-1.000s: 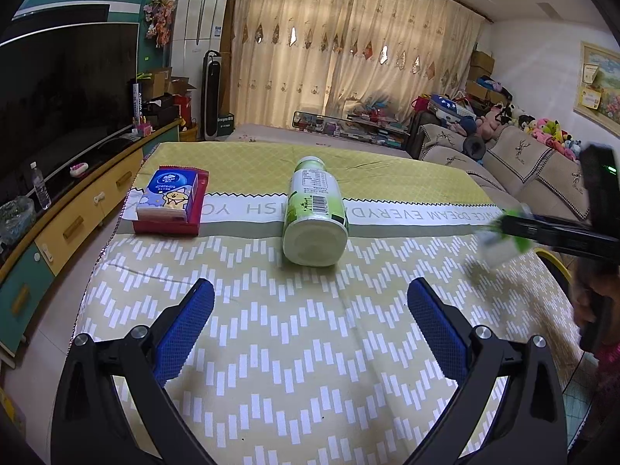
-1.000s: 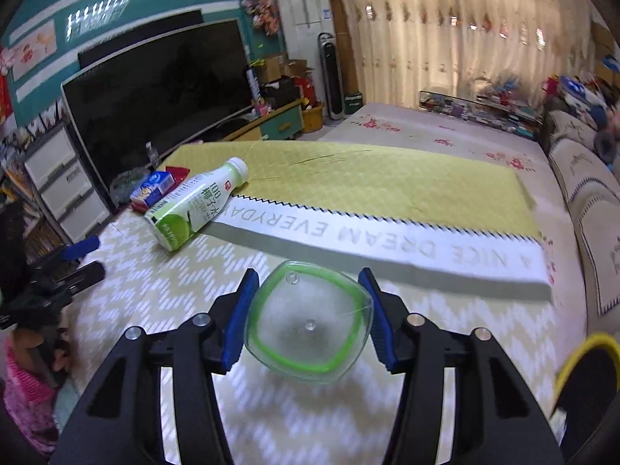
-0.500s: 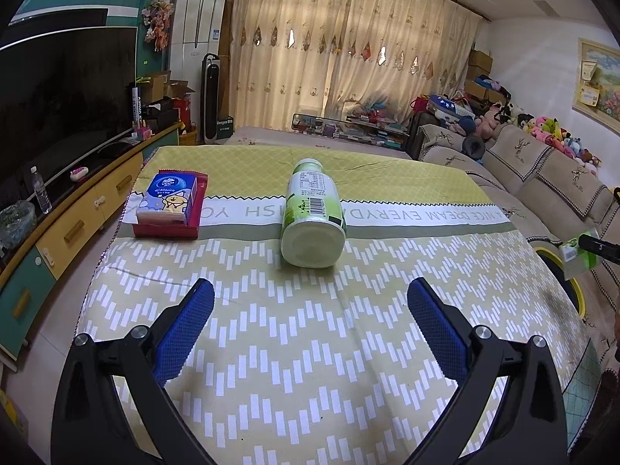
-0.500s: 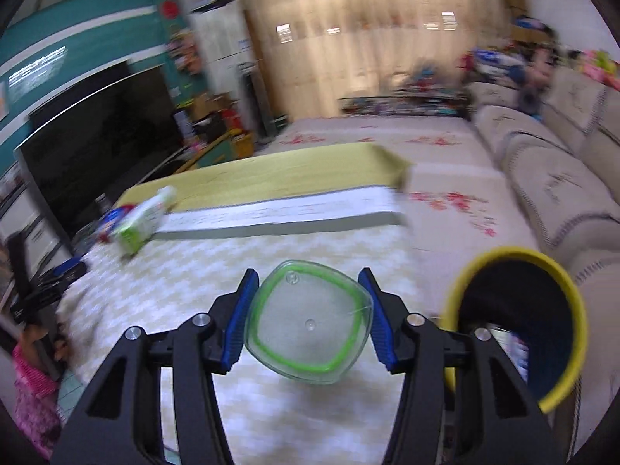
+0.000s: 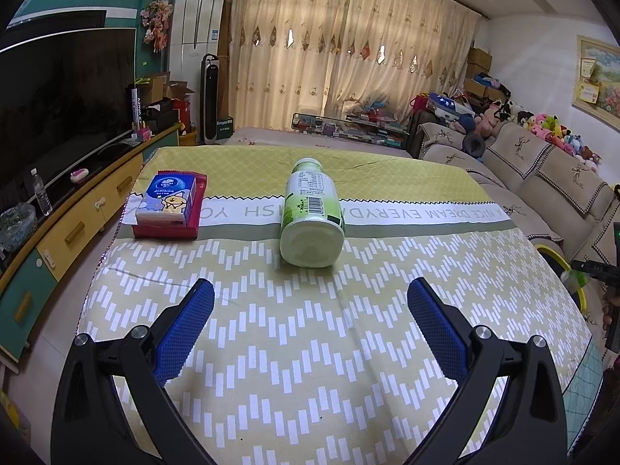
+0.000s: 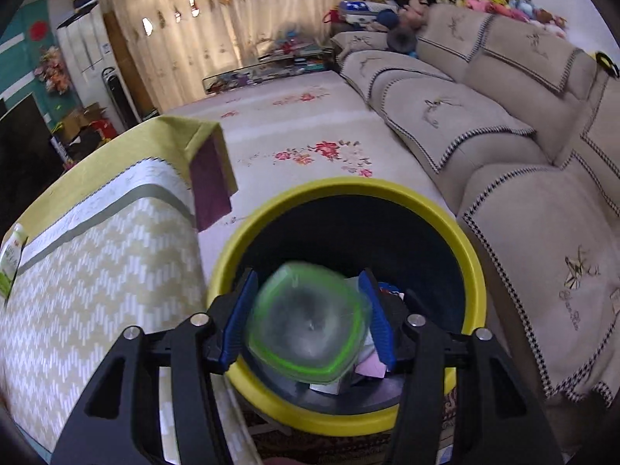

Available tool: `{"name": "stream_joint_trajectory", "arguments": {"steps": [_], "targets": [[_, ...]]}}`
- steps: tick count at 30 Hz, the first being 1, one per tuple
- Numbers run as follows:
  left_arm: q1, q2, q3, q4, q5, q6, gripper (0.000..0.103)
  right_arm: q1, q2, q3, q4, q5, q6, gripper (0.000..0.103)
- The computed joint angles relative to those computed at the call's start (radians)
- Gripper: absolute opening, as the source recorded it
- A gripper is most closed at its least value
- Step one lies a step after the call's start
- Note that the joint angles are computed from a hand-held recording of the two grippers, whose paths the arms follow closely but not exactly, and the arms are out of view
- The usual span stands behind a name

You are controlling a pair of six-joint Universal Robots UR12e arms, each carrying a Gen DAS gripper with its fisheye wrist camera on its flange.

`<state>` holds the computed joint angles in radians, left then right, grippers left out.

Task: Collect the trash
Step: 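Carry the cup over the yellow bin and open the right gripper, then move the left gripper to the white-and-green juice bottle and grasp it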

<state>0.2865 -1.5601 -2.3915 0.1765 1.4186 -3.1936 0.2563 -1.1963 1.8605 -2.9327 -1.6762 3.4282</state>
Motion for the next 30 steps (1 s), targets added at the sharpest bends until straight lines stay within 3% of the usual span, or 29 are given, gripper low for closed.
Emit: {"name": "stream_joint_trajectory", "arguments": {"steps": [10,15,21,30], "targets": [[-0.008,-0.009,0.018,-0.056,-0.003,0.005,0.098,0.022,0.000,-0.007,-0.050,-0.019,-0.024,0.064],[-0.048,-0.014,0.071,-0.199,0.064,0.038,0.098,0.028,0.004,-0.018,-0.065,-0.006,-0.045,0.064],[-0.049,-0.036,0.157,-0.322,0.059,0.051,0.098,0.022,0.003,-0.009,-0.075,0.019,-0.048,0.066],[-0.054,-0.128,0.315,-0.486,0.085,0.055,0.098,0.013,-0.002,0.004,-0.065,0.032,-0.050,0.066]]}}
